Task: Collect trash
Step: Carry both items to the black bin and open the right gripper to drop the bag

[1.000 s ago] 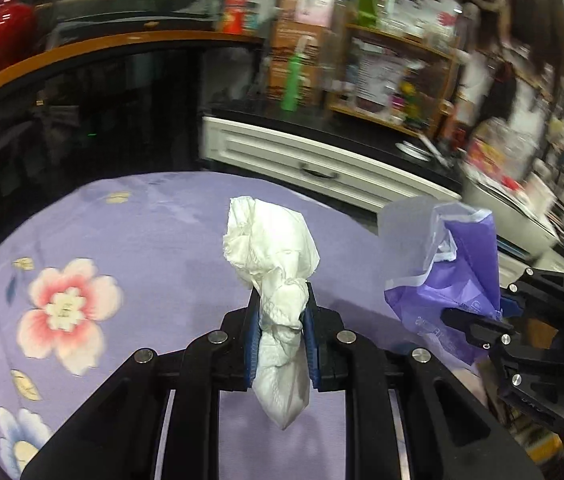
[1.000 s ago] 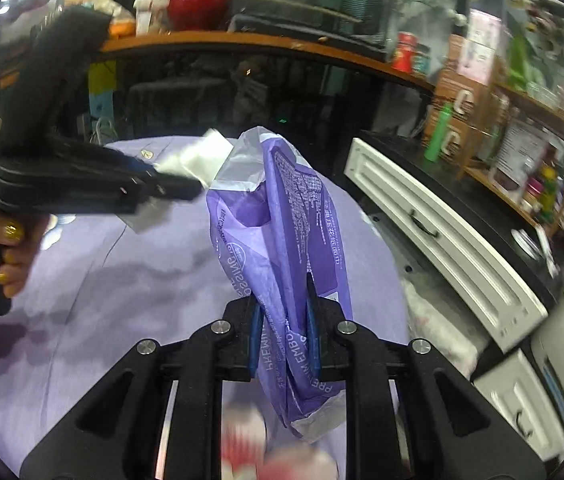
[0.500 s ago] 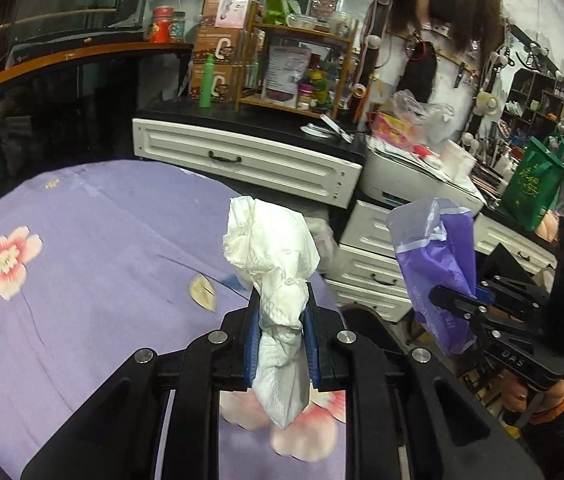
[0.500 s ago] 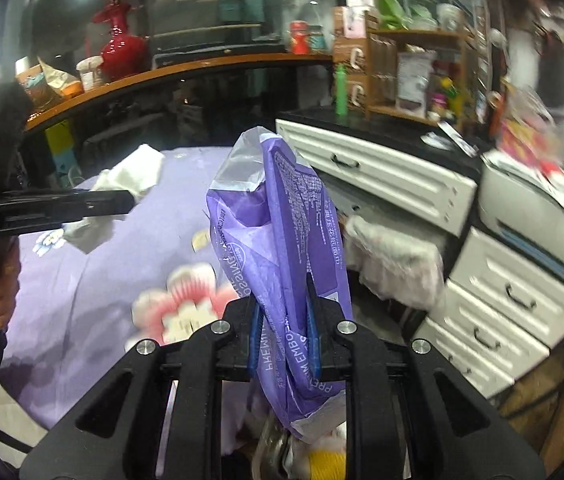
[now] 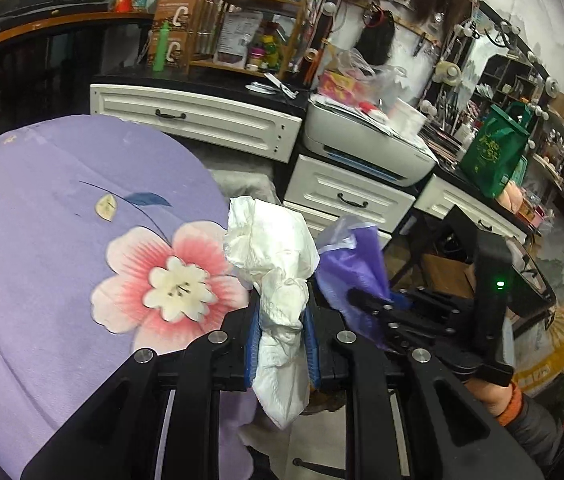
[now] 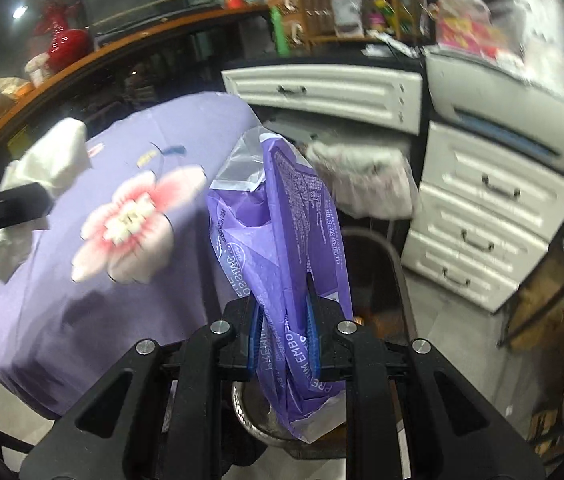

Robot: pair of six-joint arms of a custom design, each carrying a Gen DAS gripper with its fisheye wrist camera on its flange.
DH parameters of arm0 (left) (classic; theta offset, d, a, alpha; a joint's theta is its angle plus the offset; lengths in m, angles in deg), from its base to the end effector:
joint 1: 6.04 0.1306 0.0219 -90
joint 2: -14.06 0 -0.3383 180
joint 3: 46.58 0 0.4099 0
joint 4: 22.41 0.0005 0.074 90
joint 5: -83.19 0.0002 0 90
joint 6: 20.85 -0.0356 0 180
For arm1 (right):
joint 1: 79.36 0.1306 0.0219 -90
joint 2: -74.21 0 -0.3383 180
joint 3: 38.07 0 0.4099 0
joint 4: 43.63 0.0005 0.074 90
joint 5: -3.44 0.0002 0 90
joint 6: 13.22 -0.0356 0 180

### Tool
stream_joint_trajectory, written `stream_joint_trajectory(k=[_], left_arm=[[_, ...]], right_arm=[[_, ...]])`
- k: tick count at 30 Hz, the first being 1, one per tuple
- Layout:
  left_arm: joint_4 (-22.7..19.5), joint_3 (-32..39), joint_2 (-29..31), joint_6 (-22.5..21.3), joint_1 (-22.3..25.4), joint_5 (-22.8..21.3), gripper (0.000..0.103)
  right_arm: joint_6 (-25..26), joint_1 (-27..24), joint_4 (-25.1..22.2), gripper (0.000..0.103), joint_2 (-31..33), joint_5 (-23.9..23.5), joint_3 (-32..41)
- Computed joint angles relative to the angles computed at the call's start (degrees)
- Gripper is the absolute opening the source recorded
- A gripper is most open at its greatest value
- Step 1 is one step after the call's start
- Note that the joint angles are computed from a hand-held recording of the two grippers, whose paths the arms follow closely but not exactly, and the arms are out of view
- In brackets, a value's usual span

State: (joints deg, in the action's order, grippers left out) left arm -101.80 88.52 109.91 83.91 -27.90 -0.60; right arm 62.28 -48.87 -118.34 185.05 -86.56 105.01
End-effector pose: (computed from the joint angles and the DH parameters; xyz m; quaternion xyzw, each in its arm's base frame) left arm 0.4228 -0.1743 0.6558 0.0789 0.9023 -0.1789 0.3842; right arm 0.4911 0.2886 0.5913 -0.1273 0.9063 0.1542 0.3723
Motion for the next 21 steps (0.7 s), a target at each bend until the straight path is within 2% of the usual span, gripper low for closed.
stream_joint_trajectory(k=[7,14,17,19,20,21], left_arm=[[-0.28,-2.05,0.05,0.27,-3.24,-0.93,0.019],[-0.71,-3.64,0.73,0.49,-5.32,-1.5,0.019],[-0.67,-4.23,1.22,0.43,-5.7,-1.58,0.019],[-0.53,-4.88,1.31,0.37,-5.81,-1.6,0.019],[-0.49,-5.18,1.39,0.34,-5.9,-1.68,0.019],[-0.38,-5.67,1.39,0.29,-5.99,-1.75,0.019]], right_arm=[[-2.97,-1.28,1.69,0.019,-2.65,-0.86,-8.24],[-4.07,-1.72,1.35,0.02,-2.13,-0.49,-11.16],[-4.62,-1.48,-0.3,0.031,-0.93,2.39,-11.11],[-4.45,-1.43,-0.47,0.05,-1.07,3.07,-11.95],[-4.7,-1.41,-0.22,0.065,-1.55,3.89,-12.74],[-4.92,-1.42,0.52,0.068,-2.29,4.41,-13.72]])
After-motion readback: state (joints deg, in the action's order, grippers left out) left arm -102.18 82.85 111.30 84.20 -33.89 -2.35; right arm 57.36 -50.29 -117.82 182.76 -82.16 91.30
